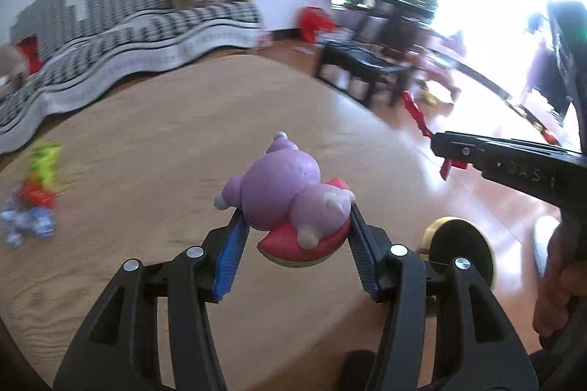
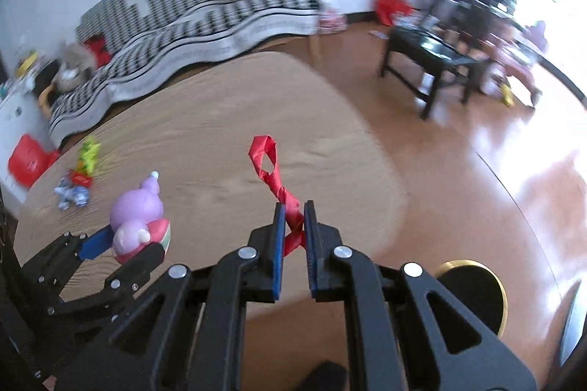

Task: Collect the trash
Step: 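Carry the red ribbon and pink toy over the black bin, then open both grippers to drop the ribbon and toy into the bin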

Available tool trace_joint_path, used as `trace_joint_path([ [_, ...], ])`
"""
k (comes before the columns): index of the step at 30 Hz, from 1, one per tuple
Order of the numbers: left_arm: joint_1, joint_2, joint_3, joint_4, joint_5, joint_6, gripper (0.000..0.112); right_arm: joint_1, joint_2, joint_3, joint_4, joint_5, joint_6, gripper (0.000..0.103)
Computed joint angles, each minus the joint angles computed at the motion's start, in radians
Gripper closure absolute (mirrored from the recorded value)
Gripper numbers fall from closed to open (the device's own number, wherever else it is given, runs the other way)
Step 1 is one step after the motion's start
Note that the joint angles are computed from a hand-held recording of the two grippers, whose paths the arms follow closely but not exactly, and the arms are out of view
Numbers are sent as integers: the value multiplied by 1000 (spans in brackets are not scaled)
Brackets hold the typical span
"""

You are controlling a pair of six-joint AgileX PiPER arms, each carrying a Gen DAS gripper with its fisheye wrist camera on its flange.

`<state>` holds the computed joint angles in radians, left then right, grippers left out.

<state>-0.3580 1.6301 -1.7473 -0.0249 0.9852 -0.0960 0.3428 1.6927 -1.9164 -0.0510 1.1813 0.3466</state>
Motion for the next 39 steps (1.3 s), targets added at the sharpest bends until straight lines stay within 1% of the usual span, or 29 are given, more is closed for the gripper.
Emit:
trace_joint_path([
  [2,-58,27,-19,-20,0,-6,60,-102,-98,147,28,-32,-30,92],
  [5,-145,87,-66,-66,-1,-9,60,-254,-195,301,83,-60,-90,92],
  [9,-237,163,-116,-140,-11,13,60,-453,-268,441,172,-78,-181,92],
  [12,-293,244,-177,-208,1,45,60,-591,-298,532,222,-82,-254,92],
  [15,-326,304,-219,-260,15,78,60,-709,-304,592,260,-70,-313,92],
  [18,-368,351,-227,-277,4,95,60,-785,-293,625,278,-64,-346,92],
  [22,-394,406,-257,-296,18,100,60,-854,-270,636,308,-51,-380,92],
  [24,-405,432,-282,-291,27,98,60,-865,-267,638,310,-48,-387,92],
  [28,-413,456,-305,-291,41,95,60,-839,-227,599,298,-53,-363,92],
  [34,-404,506,-378,-293,82,103,57,-830,-236,607,291,-59,-351,92],
  [37,-408,525,-405,-286,89,99,53,-828,-233,606,283,-65,-338,92],
  [39,-407,523,-397,-294,86,97,45,-817,-240,610,270,-64,-312,91],
])
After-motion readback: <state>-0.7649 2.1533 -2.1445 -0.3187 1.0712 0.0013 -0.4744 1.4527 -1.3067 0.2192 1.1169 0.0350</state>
